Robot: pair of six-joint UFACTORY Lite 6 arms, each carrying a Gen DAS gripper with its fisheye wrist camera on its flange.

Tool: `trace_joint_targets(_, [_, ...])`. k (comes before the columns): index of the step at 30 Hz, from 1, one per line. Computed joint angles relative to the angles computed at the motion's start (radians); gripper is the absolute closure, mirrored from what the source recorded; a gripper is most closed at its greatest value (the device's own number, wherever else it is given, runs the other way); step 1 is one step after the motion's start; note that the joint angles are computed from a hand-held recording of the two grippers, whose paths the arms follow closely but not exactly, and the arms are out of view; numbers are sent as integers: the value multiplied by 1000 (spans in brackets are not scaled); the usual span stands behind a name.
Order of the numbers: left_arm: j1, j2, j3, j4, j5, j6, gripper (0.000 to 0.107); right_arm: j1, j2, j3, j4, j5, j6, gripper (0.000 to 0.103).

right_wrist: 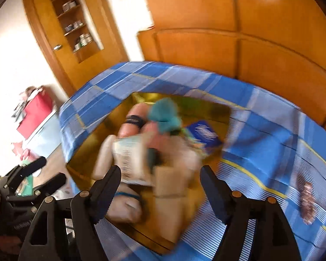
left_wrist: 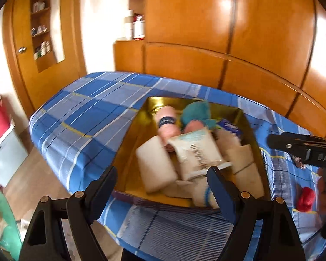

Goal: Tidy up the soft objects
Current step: 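Move both tools back toward the red knit item and satin scrunchie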

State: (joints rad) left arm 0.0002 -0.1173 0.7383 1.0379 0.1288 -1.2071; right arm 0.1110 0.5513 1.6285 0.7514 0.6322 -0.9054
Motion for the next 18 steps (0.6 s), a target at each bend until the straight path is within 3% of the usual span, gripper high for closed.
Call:
trace_joint_targets(7, [-167, 29, 54, -26, 20, 32, 22, -271, -110, -97, 20, 13, -72, 27])
trace_joint_targets(12, [-318, 85, 115, -89, 47, 98, 22, -465, -74, -88, 21, 14, -78, 27])
trace_joint_targets(15, [-419, 136, 165, 8, 72, 17, 22, -544, -46, -98, 13, -11, -93, 27])
trace_joint_targets(18, [-489, 204, 233, -58, 81, 81, 22, -616, 5, -79, 12, -16, -102, 27])
